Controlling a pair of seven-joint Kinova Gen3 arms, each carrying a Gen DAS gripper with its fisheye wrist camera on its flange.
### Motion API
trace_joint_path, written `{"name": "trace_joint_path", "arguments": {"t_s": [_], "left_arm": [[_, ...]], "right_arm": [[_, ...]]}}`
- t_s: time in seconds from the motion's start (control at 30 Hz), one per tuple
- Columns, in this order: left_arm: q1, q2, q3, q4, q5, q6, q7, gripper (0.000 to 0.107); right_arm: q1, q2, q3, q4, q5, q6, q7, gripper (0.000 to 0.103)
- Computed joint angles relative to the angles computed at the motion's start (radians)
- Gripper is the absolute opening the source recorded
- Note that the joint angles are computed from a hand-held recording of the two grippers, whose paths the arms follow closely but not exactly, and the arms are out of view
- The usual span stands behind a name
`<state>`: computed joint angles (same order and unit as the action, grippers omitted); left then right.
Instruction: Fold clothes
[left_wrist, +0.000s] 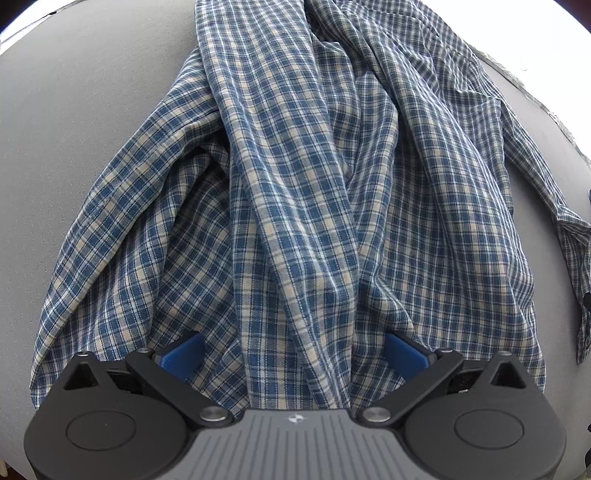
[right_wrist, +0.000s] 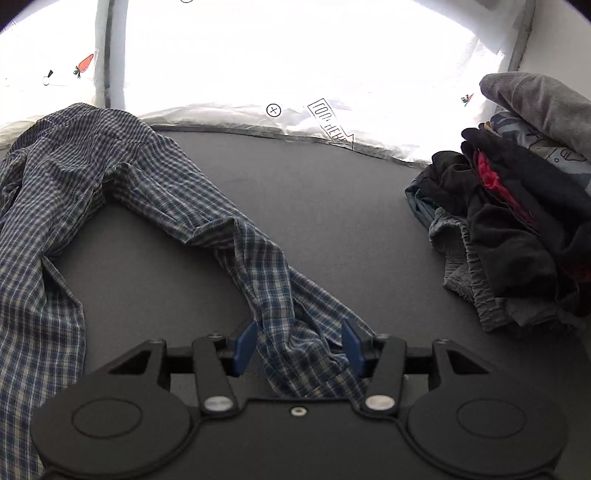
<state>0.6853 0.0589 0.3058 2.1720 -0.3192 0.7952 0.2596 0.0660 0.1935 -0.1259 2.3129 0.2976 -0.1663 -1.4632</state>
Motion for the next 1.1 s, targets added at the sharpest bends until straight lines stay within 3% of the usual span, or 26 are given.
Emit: {"name": "trace_joint_path", "arguments": {"t_s": [0.13,0.2,0.23,0.27,0.37,0.5,0.6,0.63,0.67,0.73,0.83,0.97,1.07,1.1], "left_arm": [[0.004,-0.021,0.007,0.021,-0.008,-0.006,0.026,0.103],[-0.001,-0.021,0.009,0.025,-0.011,-0.010,0.026,0.103],[-0.004,-0.021,0.009,0.027,-0.012,-0.013,0.025,0.103],[-0.001,-0.017,0.015,0.024,-0.018,-0.010,0.041,0.103],[0.027,0.000,0.025,0.004,-0.028,0.006,0.086,0.103],[0.032,0.016,0.016,-0.012,-0.023,0.016,0.062,0.103],[0.036,0.021,0.008,-0.015,-0.019,0.015,0.049,0.103],[0.037,0.022,0.006,-0.015,-0.018,0.013,0.047,0.103],[0.036,0.022,0.004,-0.015,-0.017,0.013,0.043,0.103],[0.035,0.027,0.001,-0.021,-0.012,0.016,0.028,0.103],[0.033,0.045,-0.005,-0.039,-0.006,0.028,-0.001,0.103],[0.037,0.065,-0.020,-0.056,-0.006,0.032,-0.024,0.103],[0.044,0.069,-0.028,-0.058,-0.011,0.029,-0.019,0.103],[0.046,0.069,-0.030,-0.058,-0.012,0.029,-0.017,0.103]], "right_arm": [[-0.167,0.050,0.115,0.001,-0.085,-0.079,0.151,0.052],[-0.178,0.071,0.102,-0.018,-0.111,-0.067,0.187,0.038],[-0.181,0.079,0.095,-0.031,-0.108,-0.045,0.196,0.010],[-0.166,0.083,0.071,-0.043,-0.090,-0.018,0.194,0.002],[-0.083,0.072,-0.033,-0.026,0.027,0.014,0.146,0.002],[-0.076,0.018,-0.041,0.022,0.157,0.032,0.083,0.004],[0.057,-0.027,-0.126,0.045,0.109,0.005,-0.039,0.025],[0.103,-0.038,-0.142,0.058,0.068,-0.026,-0.079,0.040],[0.149,-0.043,-0.158,0.063,0.028,-0.046,-0.120,0.047],[0.242,-0.045,-0.191,0.057,-0.054,-0.059,-0.201,0.048],[0.352,-0.006,-0.225,0.009,-0.133,0.001,-0.295,0.052],[0.537,0.093,-0.354,-0.066,-0.056,0.105,-0.442,0.053],[0.676,0.150,-0.479,-0.077,0.044,0.097,-0.564,0.054],[0.723,0.164,-0.520,-0.071,0.069,0.077,-0.588,0.049]]}}
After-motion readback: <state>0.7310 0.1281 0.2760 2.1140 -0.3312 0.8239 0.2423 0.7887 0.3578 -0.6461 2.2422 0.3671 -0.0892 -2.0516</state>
